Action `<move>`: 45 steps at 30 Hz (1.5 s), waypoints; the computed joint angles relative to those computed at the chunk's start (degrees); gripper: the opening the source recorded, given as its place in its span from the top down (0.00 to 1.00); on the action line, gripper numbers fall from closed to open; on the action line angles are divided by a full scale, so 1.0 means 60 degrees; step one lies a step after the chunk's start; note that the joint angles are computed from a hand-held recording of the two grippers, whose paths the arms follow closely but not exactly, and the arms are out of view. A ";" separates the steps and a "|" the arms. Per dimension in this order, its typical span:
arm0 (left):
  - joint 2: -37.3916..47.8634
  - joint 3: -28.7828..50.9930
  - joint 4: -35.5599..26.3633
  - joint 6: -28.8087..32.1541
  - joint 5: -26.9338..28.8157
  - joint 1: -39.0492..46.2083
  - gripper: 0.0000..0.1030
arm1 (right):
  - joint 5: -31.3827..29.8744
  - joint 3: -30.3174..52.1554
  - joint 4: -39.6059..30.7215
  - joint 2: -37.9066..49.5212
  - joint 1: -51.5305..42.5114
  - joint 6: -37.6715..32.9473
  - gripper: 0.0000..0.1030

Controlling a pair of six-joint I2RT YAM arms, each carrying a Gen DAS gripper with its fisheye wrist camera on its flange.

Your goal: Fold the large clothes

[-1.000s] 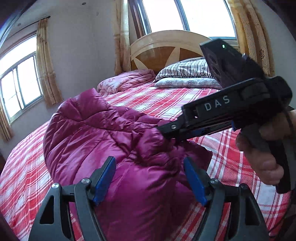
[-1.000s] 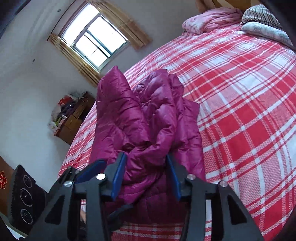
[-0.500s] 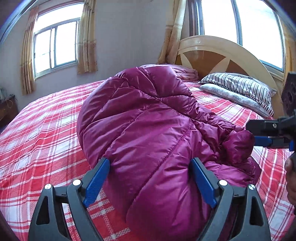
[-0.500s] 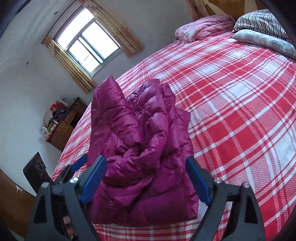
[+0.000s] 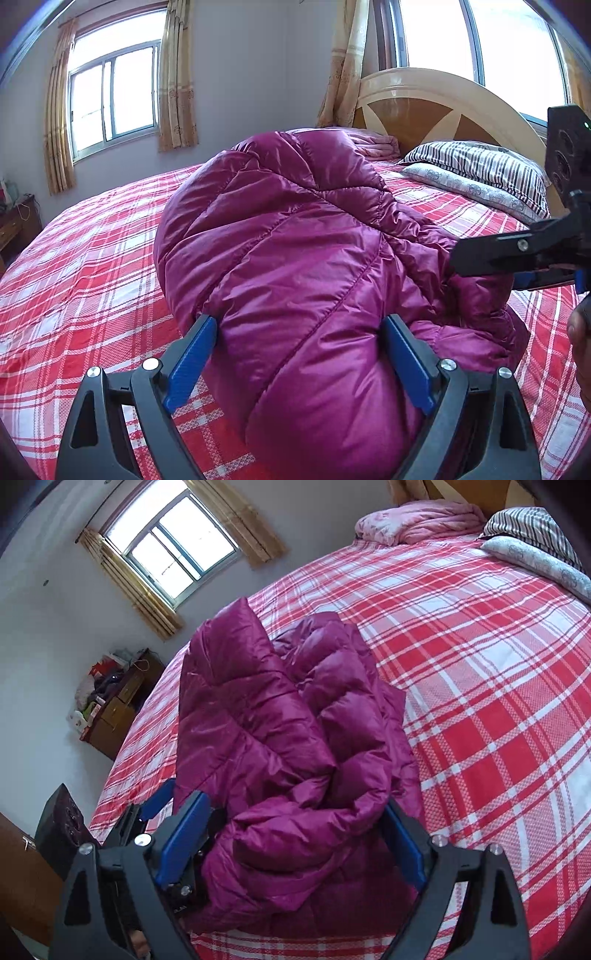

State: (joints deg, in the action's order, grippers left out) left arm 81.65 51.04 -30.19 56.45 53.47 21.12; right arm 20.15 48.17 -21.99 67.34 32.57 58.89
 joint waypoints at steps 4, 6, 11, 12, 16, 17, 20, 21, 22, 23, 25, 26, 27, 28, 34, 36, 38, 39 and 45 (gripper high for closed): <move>-0.0058 0.0064 -0.0029 -0.0120 -0.0055 0.0040 0.12 | -0.0531 0.0715 -0.0741 0.0786 -0.0307 -0.0556 0.64; -0.0086 0.0361 -0.0247 -0.0274 0.0159 0.0224 0.12 | -0.0561 0.0518 -0.0707 0.0598 -0.0290 -0.0745 0.78; 0.0061 0.1148 0.0742 -0.2339 0.0239 0.0118 0.12 | 0.0303 0.0183 -0.1102 -0.0568 0.0219 -0.0860 0.86; 0.0139 0.1301 0.0973 -0.2730 -0.0069 -0.0120 0.12 | 0.0539 0.0091 -0.1214 -0.0835 0.0399 -0.0798 0.86; 0.0324 0.1212 0.2336 -0.3831 -0.1803 -0.1295 0.12 | 0.1025 -0.0428 -0.1776 -0.1217 0.0719 -0.0118 0.86; 0.0405 0.1137 0.2648 -0.4023 -0.2194 -0.1564 0.12 | 0.0906 -0.0721 -0.1732 -0.1349 0.0608 0.0047 0.86; 0.0710 0.0989 0.3124 -0.4218 -0.3012 -0.2303 0.12 | 0.0330 -0.1672 -0.1260 -0.1778 0.0279 0.0199 0.85; 0.0717 0.0863 0.3280 -0.4187 -0.3237 -0.2523 0.12 | 0.0198 -0.1778 -0.1190 -0.1906 0.0218 0.0115 0.82; 0.0681 0.0699 0.3500 -0.4148 -0.3434 -0.2679 0.12 | 0.0151 -0.1772 -0.1290 -0.1952 0.0217 0.0085 0.76; 0.0595 0.0491 0.3749 -0.4117 -0.3575 -0.2802 0.12 | 0.0244 -0.1545 -0.1752 -0.1921 0.0245 0.0155 0.70; 0.0506 0.0341 0.3925 -0.4006 -0.3664 -0.2914 0.12 | 0.1270 -0.0829 -0.2977 -0.1891 0.0564 0.0513 0.48; 0.0454 0.0340 0.3897 -0.3960 -0.3631 -0.2932 0.12 | 0.2316 -0.0279 -0.3701 -0.1858 0.0889 0.0709 0.48; 0.0415 0.0354 0.3858 -0.3923 -0.3624 -0.2952 0.12 | 0.2896 0.0167 -0.4062 -0.1773 0.0988 0.0612 0.48; 0.0382 0.0372 0.3816 -0.3928 -0.3648 -0.2977 0.12 | 0.3142 0.0530 -0.4014 -0.1715 0.0934 0.0182 0.48; 0.0243 0.0480 0.3557 -0.4090 -0.3645 -0.3000 0.12 | 0.0905 0.1431 -0.0742 -0.0208 -0.1323 -0.3415 0.63; 0.0217 0.0433 0.3617 -0.4050 -0.3757 -0.3060 0.12 | 0.0536 0.1540 -0.0216 0.0482 -0.1773 -0.3768 0.64; 0.0277 0.0451 0.3613 -0.4114 -0.3921 -0.3179 0.12 | 0.0096 0.1522 0.0031 0.1070 -0.2211 -0.3741 0.63; 0.0359 0.0512 0.3553 -0.4172 -0.3948 -0.3222 0.12 | 0.0046 0.1282 0.0003 0.0988 -0.2263 -0.3541 0.63; 0.0699 0.0685 0.3250 -0.4390 -0.4150 -0.3575 0.12 | 0.0027 0.0253 0.0433 0.0846 -0.2403 -0.3208 0.64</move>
